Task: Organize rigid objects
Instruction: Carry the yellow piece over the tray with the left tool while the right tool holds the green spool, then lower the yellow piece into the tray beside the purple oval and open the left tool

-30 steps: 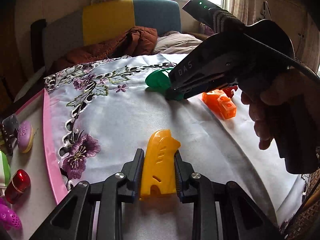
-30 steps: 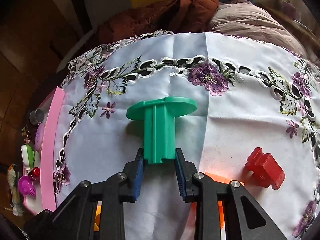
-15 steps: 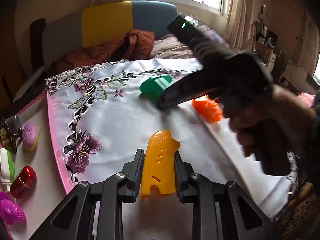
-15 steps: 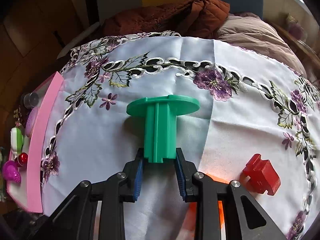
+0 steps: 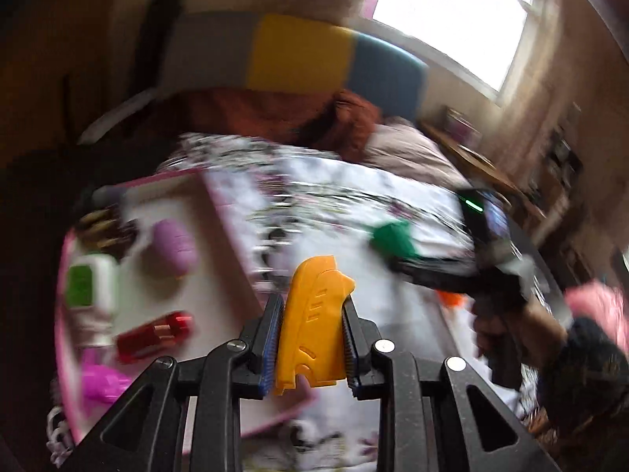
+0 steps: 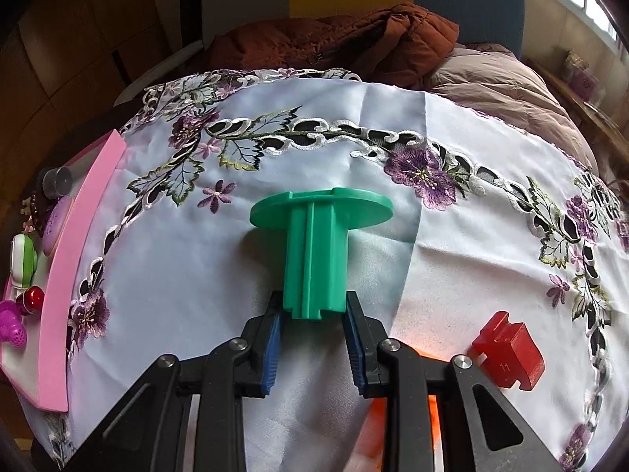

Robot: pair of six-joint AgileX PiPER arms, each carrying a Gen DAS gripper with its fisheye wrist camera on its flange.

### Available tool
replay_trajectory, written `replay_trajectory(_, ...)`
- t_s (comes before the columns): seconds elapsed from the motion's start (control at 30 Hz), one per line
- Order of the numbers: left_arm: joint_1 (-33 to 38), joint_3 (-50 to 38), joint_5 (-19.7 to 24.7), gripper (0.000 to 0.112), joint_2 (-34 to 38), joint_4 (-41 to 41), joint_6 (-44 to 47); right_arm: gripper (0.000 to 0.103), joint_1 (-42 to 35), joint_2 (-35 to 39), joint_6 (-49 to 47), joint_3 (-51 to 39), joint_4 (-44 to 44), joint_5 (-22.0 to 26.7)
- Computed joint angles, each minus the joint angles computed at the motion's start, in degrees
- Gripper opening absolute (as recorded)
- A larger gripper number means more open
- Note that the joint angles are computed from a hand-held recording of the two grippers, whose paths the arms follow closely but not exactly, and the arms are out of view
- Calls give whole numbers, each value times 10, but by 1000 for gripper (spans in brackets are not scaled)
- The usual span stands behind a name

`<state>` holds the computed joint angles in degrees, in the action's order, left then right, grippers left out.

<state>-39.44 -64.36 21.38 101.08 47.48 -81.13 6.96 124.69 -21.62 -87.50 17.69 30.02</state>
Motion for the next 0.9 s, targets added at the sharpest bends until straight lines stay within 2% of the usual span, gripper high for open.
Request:
replay_trajectory(0.07, 27, 10, 11, 27, -4, -7, 2, 29, 0, -1, 0, 1, -2, -1)
replay_trajectory(0.2, 86, 5, 8, 27, 13, -70, 60, 29, 0, -1, 3, 0, -3, 1)
replay_trajectory(0.4, 127, -3, -3, 27, 35, -105, 92, 29, 1, 1, 4, -2, -9, 2)
replay_trajectory(0.67, 135, -15, 8, 27, 47, -83, 84, 29, 3, 1, 12, -3, -21, 1)
replay_trajectory(0.73, 141, -25, 13, 27, 60, -110, 108, 29, 4, 0, 12, -2, -23, 0)
replay_trajectory(0.83, 147, -55, 45, 27, 89, -151, 153, 29, 4, 0, 14, -1, -25, -1)
replay_trajectory(0.9, 151, -56, 35, 27, 95, -194, 191, 29, 4, 0, 14, -2, -27, -1)
